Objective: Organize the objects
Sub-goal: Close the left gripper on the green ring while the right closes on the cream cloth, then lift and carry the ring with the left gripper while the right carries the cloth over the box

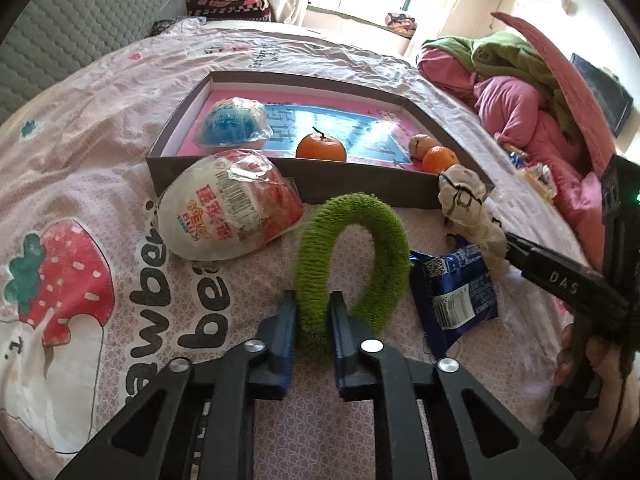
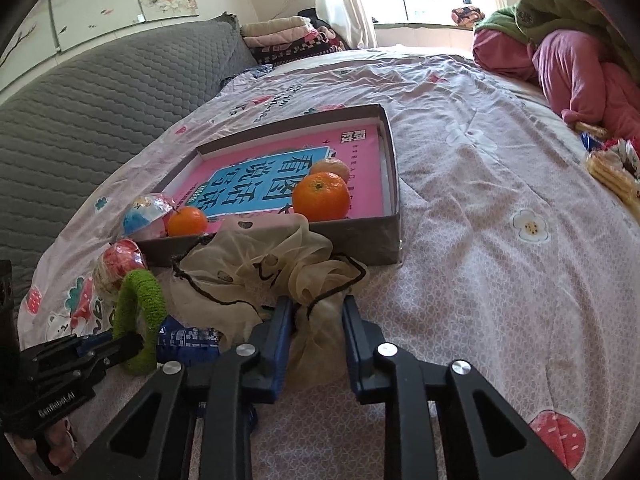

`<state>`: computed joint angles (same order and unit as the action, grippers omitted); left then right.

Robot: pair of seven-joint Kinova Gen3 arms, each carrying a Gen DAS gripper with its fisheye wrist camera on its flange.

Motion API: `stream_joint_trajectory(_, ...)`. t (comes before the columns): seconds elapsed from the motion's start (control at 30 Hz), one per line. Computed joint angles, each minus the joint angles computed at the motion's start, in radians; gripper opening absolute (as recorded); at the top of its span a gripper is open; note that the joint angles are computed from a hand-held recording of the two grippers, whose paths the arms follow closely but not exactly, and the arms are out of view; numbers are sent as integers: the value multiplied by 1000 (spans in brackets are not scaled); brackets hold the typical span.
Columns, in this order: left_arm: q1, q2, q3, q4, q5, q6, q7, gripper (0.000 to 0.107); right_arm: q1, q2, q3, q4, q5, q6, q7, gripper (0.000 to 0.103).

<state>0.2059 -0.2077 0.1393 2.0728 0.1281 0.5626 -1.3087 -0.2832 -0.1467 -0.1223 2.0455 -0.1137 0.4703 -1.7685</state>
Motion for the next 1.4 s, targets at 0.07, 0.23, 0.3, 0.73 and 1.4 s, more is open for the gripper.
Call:
stream_joint_trajectory(0.07,20,-7,-33,7,42,-7,-41,12,9,-6,-11,4,3,-10,2,20)
stream_joint_trajectory(0.23,-1,-15,5,7,9,-11,-13,12,112,-28,-120,8,50,-32,-32,19)
stream_joint_trajectory(0.3,-14,-22,32,9,-27,-17,20,12,122,-38,-141,10,94,-44,-67,19)
stream_joint_trajectory(0.73,-2,-26,36,4,-77,-17,52,12,73,13,-86,-31,44,38,-1,17)
stream_joint_trajectory(1.4,-6,-47,43,14,-84,-39,70,12,78,-33,-129,-1,133,-38,-39,6)
